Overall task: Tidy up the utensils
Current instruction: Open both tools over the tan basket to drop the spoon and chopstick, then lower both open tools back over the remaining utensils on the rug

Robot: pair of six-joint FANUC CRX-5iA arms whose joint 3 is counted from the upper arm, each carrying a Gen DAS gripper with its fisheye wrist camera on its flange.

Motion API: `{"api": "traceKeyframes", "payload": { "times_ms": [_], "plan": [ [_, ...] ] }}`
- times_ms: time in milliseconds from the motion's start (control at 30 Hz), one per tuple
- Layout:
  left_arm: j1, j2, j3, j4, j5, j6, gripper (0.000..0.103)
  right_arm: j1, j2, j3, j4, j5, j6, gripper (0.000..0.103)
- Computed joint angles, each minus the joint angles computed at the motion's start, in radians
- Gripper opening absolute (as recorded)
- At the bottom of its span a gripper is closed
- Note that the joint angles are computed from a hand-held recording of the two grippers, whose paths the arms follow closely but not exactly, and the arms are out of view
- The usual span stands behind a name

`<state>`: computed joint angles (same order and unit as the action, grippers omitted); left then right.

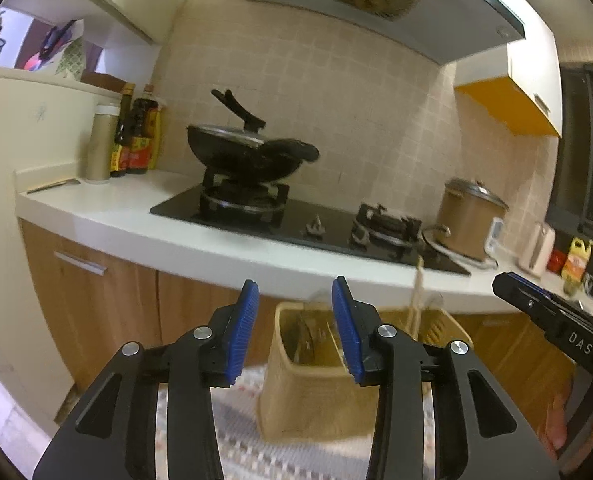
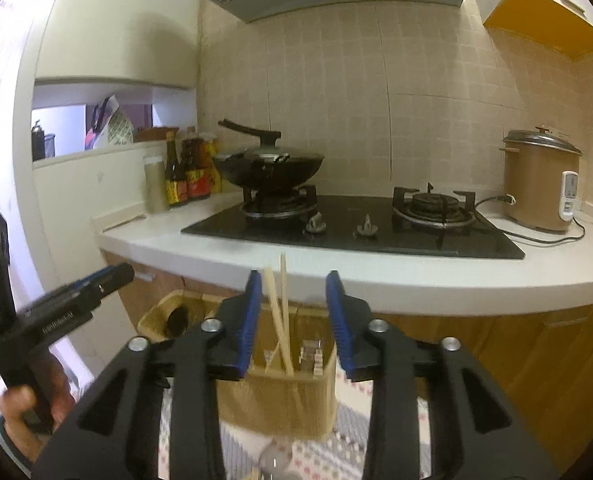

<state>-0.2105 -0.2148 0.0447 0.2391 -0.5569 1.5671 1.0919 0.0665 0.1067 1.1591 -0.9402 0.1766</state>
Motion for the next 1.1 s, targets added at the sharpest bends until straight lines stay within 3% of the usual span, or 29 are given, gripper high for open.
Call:
{"api": "traceKeyframes", "payload": {
  "times_ms": [167,267,433,600,733,1100],
  "plan": [
    [0.018,-0.042,-0.017,0.08,-0.114,-0.078,0.038,0.076,-0.012,0.055,-0.174,-0.108,0.111,0.031],
    [0.013,-0.032,0.029,0.064,-0.252,-0.083,0.038,0.099,0.005,0.13,-0.334,-0.202,0.175,0.031],
    [-0.009,0.041,0.109,0.08,-0.524,-0.14,0.038,0.067,0.047,0.261,-0.652,-0.354,0.256,0.031],
    [-0.031,0.098,0.109,0.097,-0.643,-0.156,0.038,-0.002,0.086,0.327,-0.922,-0.429,0.339,0.031],
    [-0.07,0.155,0.14,0.065,-0.73,-0.171,0.037,-0.022,0.082,0.3,-0.984,-0.41,0.307,0.031],
    [-0.193,0.248,0.24,-0.145,-0.764,-0.061,0.033,-0.02,0.134,0.329,-0.976,-0.42,0.287,0.027]
  ]
}}
